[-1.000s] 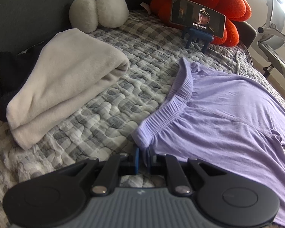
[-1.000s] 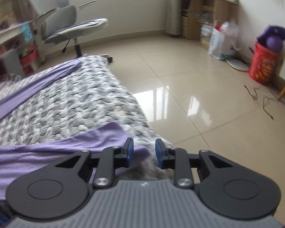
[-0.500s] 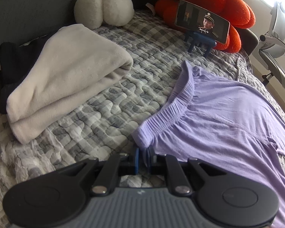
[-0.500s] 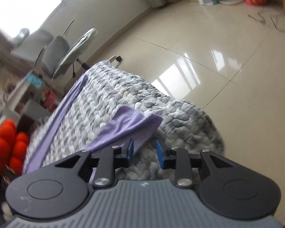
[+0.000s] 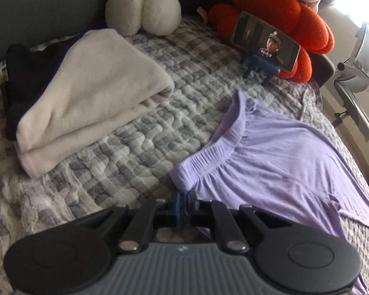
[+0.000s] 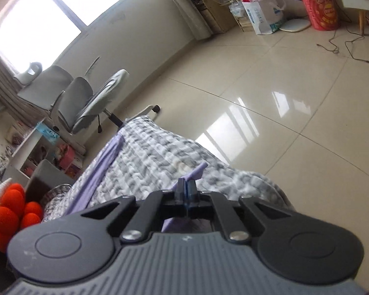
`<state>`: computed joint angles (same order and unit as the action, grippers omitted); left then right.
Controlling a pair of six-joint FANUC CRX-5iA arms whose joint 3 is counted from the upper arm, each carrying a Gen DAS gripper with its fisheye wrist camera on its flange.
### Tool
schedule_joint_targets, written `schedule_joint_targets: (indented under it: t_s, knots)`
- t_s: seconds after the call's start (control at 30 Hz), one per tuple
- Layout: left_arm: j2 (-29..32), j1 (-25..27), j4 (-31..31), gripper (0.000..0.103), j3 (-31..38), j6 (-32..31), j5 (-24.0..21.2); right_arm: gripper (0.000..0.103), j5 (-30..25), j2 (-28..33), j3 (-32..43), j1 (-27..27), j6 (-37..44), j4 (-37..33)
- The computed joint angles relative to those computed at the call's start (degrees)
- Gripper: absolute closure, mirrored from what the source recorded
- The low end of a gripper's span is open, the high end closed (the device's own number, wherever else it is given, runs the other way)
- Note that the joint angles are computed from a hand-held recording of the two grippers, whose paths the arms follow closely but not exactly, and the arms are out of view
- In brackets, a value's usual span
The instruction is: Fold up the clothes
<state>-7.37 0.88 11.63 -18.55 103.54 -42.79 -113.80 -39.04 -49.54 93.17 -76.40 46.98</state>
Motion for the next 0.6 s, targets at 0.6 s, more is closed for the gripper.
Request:
schedule_joint_targets:
  t_s: [0.6]
  knots:
    - [-1.1, 1.1, 3.6, 0.099, 0.4, -2.5, 0.4, 0.101, 3.0, -0.3, -0.4, -6.7, 7.3, 9.8]
